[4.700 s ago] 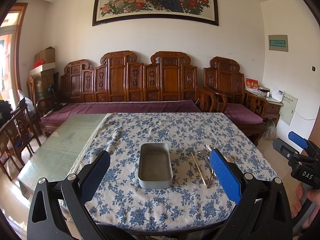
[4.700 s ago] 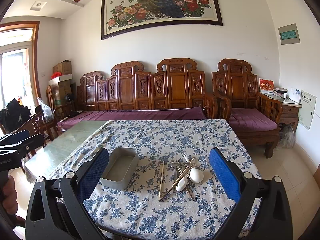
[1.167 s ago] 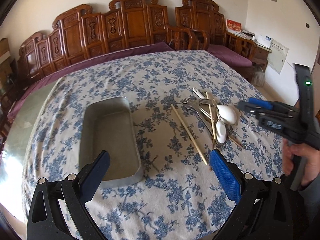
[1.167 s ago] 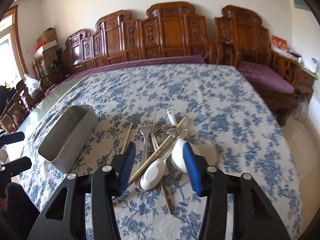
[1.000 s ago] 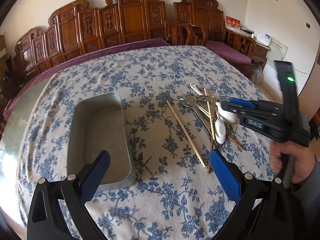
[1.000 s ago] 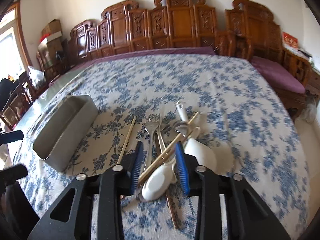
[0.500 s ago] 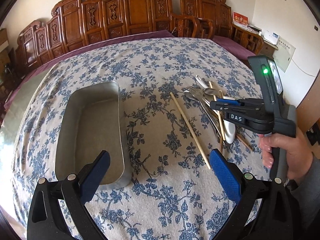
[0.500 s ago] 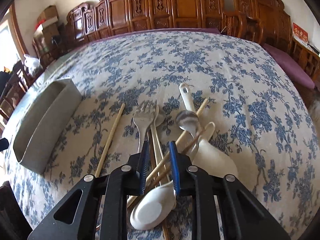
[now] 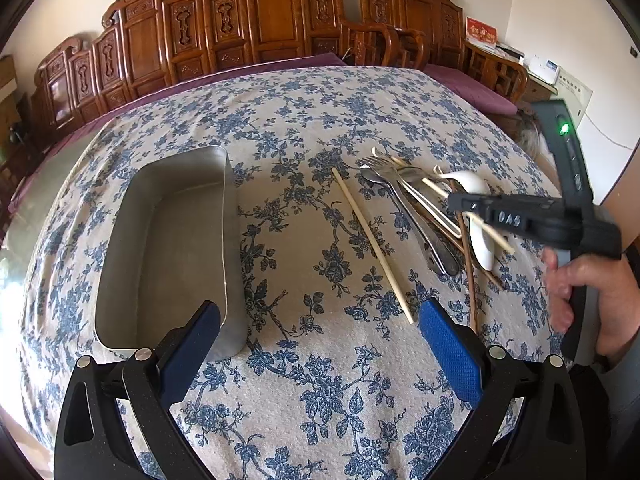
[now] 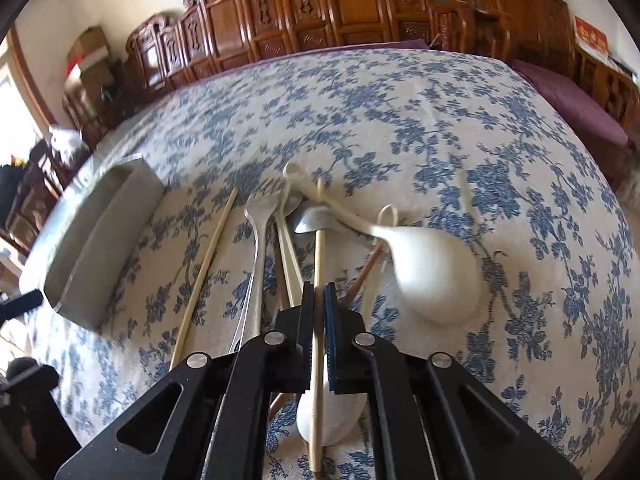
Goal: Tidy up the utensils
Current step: 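Move the right tool to the utensil pile and grasp a wooden chopstick, then carry the chopstick with the right tool into the grey metal tray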
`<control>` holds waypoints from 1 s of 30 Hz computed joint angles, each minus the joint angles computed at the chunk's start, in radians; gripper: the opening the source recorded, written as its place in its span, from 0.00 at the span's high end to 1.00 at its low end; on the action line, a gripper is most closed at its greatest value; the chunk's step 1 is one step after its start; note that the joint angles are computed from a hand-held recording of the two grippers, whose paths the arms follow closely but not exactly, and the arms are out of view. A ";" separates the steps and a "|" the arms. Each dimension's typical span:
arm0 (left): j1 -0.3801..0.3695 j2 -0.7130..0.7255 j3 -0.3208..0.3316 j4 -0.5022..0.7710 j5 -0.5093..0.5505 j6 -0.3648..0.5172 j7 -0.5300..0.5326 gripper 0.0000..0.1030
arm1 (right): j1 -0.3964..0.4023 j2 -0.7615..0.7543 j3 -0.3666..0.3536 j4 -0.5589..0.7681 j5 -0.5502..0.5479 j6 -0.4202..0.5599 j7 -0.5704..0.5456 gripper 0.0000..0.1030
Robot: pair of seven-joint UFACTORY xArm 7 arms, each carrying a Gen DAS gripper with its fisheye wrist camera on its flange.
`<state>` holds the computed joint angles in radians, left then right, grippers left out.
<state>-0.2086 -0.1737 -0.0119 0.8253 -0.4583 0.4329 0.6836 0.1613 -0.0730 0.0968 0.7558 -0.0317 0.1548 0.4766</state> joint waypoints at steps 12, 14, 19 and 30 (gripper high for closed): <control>-0.004 0.067 -0.034 0.046 0.053 -0.025 -0.046 0.06 | 0.106 -0.053 -0.072 -0.018 0.366 -0.091 -0.308 0.94; -0.003 0.082 -0.044 0.054 0.071 -0.033 -0.061 0.06 | 0.175 -0.066 -0.135 -0.020 0.505 -0.100 -0.419 0.94; -0.002 0.109 -0.057 0.067 0.089 -0.046 -0.082 0.06 | 0.225 -0.095 -0.190 -0.029 0.685 -0.116 -0.567 0.94; 0.001 0.222 -0.094 0.170 0.099 -0.005 -0.128 0.31 | 0.309 -0.133 -0.256 -0.031 0.833 -0.150 -0.706 0.94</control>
<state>-0.2080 0.0486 -0.1064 0.9955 -0.3596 0.4281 0.5558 0.4706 -0.2056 -0.1594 0.7250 0.8015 0.0044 -0.2295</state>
